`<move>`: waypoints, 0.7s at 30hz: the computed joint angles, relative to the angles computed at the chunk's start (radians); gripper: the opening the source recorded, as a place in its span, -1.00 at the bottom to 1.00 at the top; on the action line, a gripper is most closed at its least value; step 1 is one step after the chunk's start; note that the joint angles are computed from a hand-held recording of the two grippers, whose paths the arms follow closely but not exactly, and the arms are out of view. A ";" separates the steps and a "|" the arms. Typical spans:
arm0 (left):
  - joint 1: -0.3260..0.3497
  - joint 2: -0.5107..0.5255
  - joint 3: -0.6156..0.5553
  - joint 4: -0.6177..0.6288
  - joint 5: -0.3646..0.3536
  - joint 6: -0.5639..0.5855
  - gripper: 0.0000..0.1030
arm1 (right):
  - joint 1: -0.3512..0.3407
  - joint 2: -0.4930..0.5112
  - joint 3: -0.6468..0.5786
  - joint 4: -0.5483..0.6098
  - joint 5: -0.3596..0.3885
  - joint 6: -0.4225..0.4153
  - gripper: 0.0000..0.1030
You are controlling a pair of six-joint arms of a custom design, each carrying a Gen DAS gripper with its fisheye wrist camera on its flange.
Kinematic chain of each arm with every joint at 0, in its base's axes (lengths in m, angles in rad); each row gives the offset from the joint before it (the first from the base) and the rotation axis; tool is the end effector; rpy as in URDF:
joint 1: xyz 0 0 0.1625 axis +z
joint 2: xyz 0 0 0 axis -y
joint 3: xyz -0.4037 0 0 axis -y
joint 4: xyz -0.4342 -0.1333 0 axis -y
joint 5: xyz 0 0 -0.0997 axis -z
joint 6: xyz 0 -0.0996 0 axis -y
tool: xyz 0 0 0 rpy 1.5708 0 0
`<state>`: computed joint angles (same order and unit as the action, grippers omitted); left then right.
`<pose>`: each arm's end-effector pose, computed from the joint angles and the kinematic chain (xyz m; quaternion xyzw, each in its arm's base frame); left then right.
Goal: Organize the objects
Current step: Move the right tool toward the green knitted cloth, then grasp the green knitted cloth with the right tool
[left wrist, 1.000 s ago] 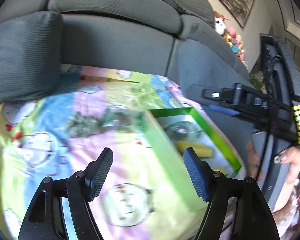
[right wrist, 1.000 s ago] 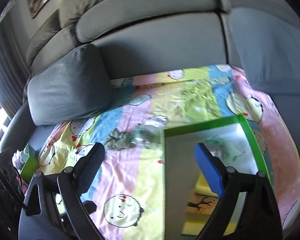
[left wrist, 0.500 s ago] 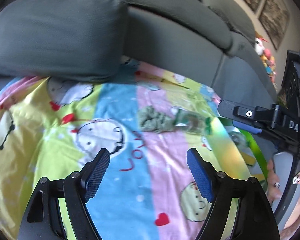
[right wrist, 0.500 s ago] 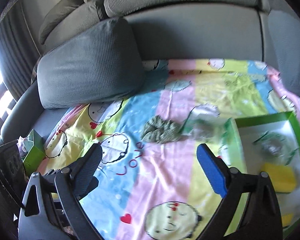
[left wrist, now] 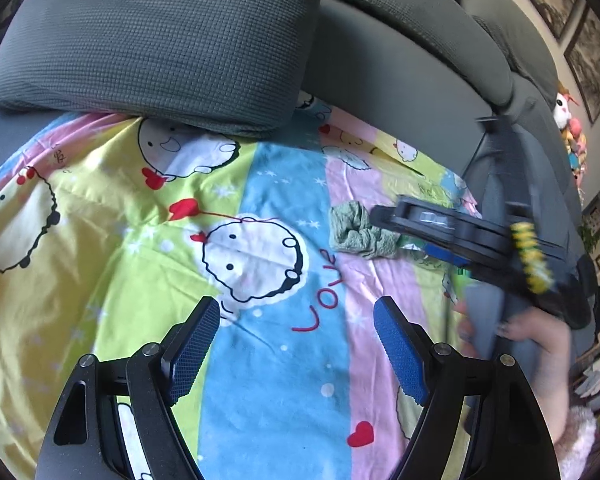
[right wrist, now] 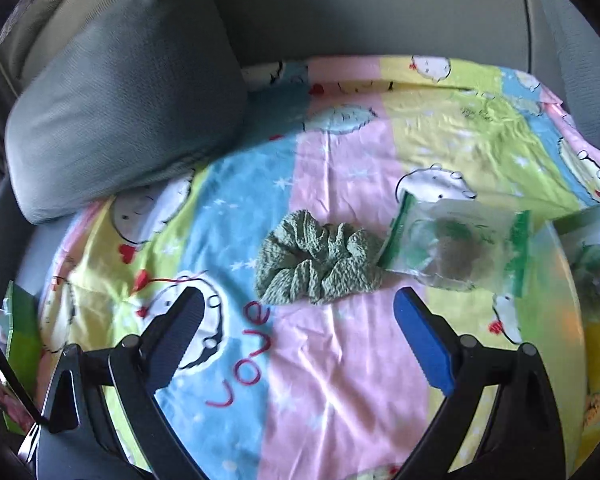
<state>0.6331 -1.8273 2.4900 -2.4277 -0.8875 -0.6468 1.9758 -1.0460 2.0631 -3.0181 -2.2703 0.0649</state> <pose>-0.1682 -0.3668 0.2293 0.1038 0.9326 -0.3016 0.1691 0.2815 -0.4810 0.1149 0.0832 -0.9169 0.2729 0.2789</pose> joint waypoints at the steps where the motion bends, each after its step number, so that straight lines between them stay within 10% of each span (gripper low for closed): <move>1: 0.001 0.002 -0.001 0.002 0.001 0.000 0.55 | -0.007 0.015 -0.014 0.012 -0.002 0.002 0.85; 11: 0.002 0.007 -0.010 0.028 0.011 -0.005 0.55 | -0.058 0.134 -0.101 0.024 0.005 -0.012 0.87; 21: 0.005 0.021 -0.014 0.032 0.015 -0.006 0.55 | -0.041 0.146 -0.066 -0.074 -0.098 -0.163 -0.43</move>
<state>0.6385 -1.8058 2.4755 -2.3959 -0.8724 -0.6529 1.9348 -0.9003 1.9967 -3.0916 -2.3685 -0.0986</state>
